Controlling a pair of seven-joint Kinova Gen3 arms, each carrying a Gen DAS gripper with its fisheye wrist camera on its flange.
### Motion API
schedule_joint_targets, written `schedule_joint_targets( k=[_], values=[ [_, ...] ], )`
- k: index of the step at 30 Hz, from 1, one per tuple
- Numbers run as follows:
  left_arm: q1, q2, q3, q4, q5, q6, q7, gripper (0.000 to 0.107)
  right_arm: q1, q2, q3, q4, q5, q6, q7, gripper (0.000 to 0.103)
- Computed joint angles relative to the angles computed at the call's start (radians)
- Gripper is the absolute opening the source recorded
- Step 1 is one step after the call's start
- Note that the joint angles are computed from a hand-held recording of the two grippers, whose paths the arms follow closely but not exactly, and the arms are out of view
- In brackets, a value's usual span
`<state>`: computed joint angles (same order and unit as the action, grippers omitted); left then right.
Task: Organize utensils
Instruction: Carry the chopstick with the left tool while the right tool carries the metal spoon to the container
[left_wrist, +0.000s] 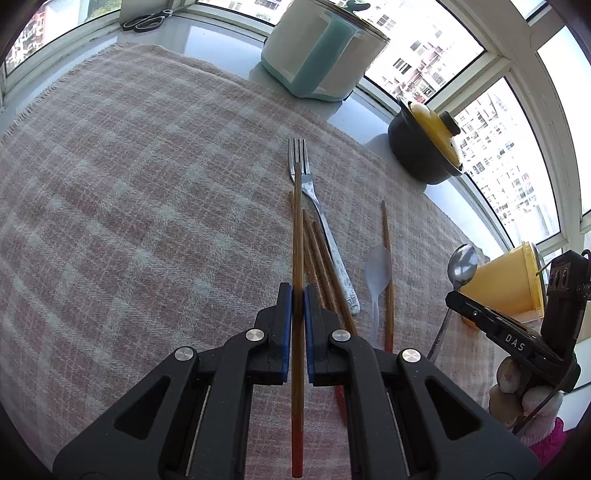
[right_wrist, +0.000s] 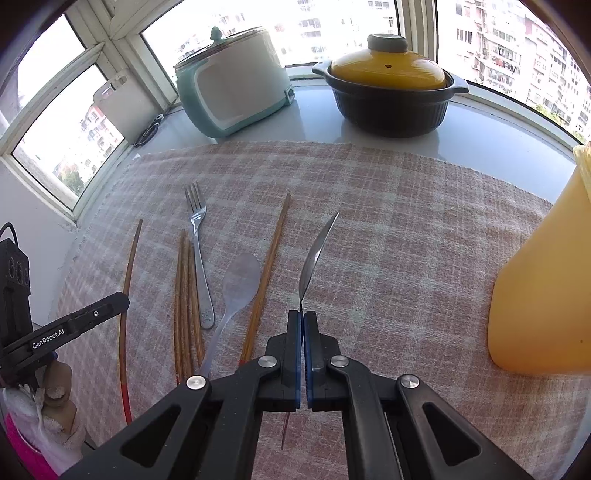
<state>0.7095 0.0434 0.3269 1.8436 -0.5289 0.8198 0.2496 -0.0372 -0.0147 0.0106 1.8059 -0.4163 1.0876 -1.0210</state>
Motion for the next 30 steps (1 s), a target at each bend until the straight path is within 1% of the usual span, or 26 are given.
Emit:
schedule_joint_targets(
  k=[3, 7, 12, 16, 20, 24, 30],
  values=[
    [0.010, -0.002, 0.007, -0.020, -0.022, 0.012, 0.009, 0.004, 0.011, -0.023, 0.013, 0.009, -0.023, 0.007, 0.022, 0.000],
    [0.031, -0.001, 0.020, -0.060, -0.081, 0.046, 0.043, 0.004, 0.020, -0.075, 0.035, 0.015, -0.054, 0.024, 0.061, 0.000],
    [0.069, 0.013, 0.032, -0.130, -0.167, 0.095, 0.069, 0.004, 0.037, -0.129, 0.090, -0.001, -0.109, 0.071, 0.118, 0.000],
    [0.104, 0.033, 0.030, -0.188, -0.229, 0.110, 0.083, 0.004, 0.054, -0.158, 0.132, -0.026, -0.138, 0.105, 0.149, 0.000],
    [0.130, 0.057, 0.016, -0.236, -0.274, 0.080, 0.082, 0.004, 0.079, -0.176, 0.179, -0.050, -0.166, 0.145, 0.187, 0.000],
    [0.183, 0.110, -0.005, -0.325, -0.324, 0.114, 0.050, 0.004, 0.108, -0.189, 0.228, -0.079, -0.192, 0.185, 0.232, 0.000],
    [0.250, 0.185, -0.065, -0.450, -0.352, 0.102, -0.007, 0.004, 0.176, -0.171, 0.304, -0.143, -0.238, 0.258, 0.301, 0.000]
  ],
)
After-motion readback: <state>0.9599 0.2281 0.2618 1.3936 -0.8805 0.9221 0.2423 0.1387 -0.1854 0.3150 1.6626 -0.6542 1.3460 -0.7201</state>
